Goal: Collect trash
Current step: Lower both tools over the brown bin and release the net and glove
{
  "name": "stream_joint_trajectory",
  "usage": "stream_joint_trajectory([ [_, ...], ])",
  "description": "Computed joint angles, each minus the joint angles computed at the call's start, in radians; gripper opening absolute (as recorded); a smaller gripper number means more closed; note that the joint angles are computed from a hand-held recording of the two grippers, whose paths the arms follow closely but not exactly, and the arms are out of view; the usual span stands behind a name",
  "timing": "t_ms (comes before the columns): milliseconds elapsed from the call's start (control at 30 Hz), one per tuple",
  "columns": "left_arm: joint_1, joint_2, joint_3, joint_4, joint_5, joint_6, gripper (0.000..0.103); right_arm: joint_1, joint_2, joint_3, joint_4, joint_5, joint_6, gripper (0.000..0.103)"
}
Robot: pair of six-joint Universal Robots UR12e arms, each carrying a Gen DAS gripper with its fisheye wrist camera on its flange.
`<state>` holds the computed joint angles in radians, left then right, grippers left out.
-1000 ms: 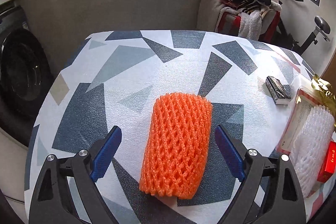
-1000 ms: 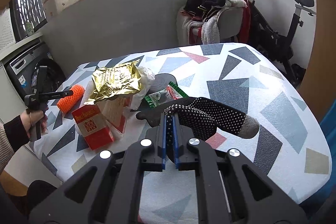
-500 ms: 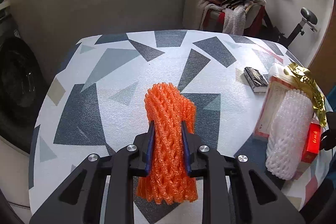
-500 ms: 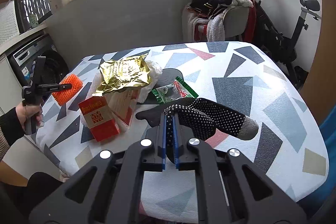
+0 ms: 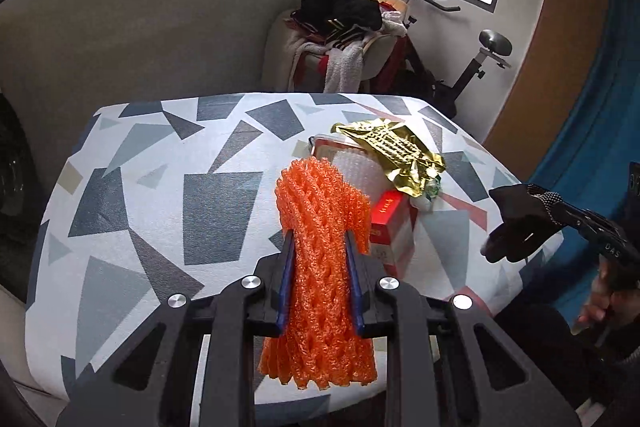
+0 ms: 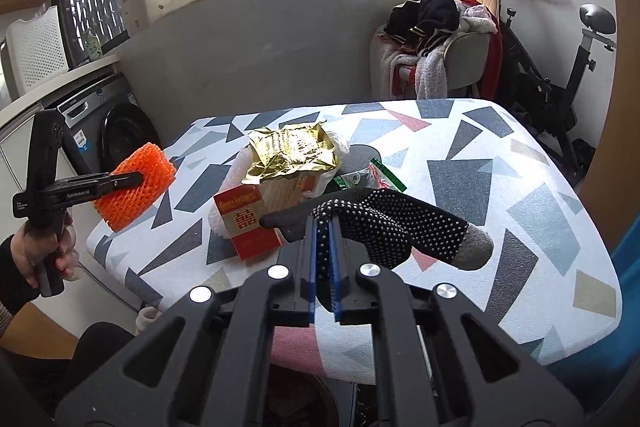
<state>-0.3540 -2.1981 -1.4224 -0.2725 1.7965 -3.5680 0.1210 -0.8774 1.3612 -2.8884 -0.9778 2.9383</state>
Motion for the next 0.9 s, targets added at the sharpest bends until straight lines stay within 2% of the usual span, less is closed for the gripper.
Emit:
stream_joint_trajectory([
  [133, -0.029, 0.006, -0.016, 0.041, -0.046, 0.000, 0.022, -0.005, -0.021, 0.031, -0.017, 0.017, -0.004, 0.010],
  [300, -0.062, 0.008, -0.035, 0.068, -0.066, 0.002, 0.022, -0.011, -0.038, 0.056, -0.032, 0.037, -0.010, 0.010],
  [767, -0.120, -0.010, -0.057, 0.057, -0.056, -0.047, 0.024, -0.020, -0.066, 0.093, -0.017, 0.083, -0.067, 0.010],
  [800, -0.122, -0.012, -0.057, 0.055, -0.056, -0.050, 0.031, -0.021, -0.068, 0.096, -0.012, 0.084, -0.073, 0.010],
  [867, -0.125, -0.012, -0.061, 0.064, -0.057, -0.055, 0.055, -0.022, -0.073, 0.102, -0.003, 0.089, -0.086, 0.010],
  [900, -0.128, -0.011, -0.067, 0.082, -0.046, -0.060, 0.072, -0.022, -0.075, 0.106, 0.003, 0.093, -0.094, 0.010],
])
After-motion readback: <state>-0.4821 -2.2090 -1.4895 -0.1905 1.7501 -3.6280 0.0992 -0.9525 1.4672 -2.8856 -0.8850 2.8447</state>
